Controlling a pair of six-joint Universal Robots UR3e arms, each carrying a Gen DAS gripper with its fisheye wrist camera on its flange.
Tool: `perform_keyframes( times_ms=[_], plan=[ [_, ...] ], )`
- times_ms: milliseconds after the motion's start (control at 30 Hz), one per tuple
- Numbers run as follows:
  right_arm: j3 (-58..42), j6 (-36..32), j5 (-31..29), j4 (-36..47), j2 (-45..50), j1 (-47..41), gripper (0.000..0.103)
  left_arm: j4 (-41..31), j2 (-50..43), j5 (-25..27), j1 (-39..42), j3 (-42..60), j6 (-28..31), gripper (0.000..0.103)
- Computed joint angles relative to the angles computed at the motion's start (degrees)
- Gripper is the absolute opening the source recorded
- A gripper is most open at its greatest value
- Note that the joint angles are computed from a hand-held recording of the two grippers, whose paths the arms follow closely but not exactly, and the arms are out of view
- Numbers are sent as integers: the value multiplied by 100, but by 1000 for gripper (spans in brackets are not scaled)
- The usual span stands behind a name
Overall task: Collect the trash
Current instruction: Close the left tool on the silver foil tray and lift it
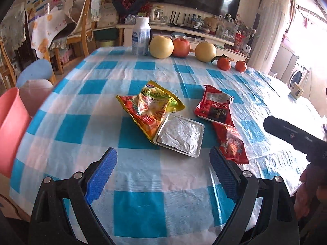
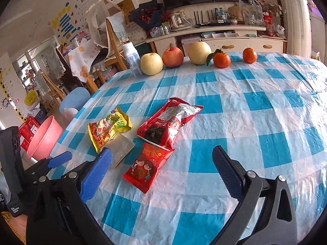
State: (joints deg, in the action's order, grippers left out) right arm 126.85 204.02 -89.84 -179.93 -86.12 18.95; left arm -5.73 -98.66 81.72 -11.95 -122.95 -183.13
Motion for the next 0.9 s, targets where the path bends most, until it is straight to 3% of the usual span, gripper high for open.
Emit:
perform_keyframes(
  times_ms=[200, 233, 267, 300, 500, 733, 900],
  plan=[
    [165, -81, 350, -262, 52, -338, 96, -83, -592, -334, -95, 459, -821, 88],
    [214, -73, 512, -284, 59, -480, 89, -118, -706, -333, -129, 558, -990, 86],
    [271, -53, 696, -330, 70, -637, 80, -182, -814, -276, -187, 679, -1127, 86],
    [326, -17, 896, -364, 71, -802, 79, -148, -919, -182, -251, 766, -1252, 86],
    [346, -9, 1738, -560, 307, -1476, 79, -230, -1489, 386, -618, 1556, -1851, 85],
    [-255, -235, 1704, -167, 778, -1361, 79, -1074, -2216, 1269, -1037, 2907, -1811, 85],
    [-498, -375, 1579, -33, 958, -1326, 79, -1678, -2577, 1576, -1156, 3650, -1376, 85]
  ],
)
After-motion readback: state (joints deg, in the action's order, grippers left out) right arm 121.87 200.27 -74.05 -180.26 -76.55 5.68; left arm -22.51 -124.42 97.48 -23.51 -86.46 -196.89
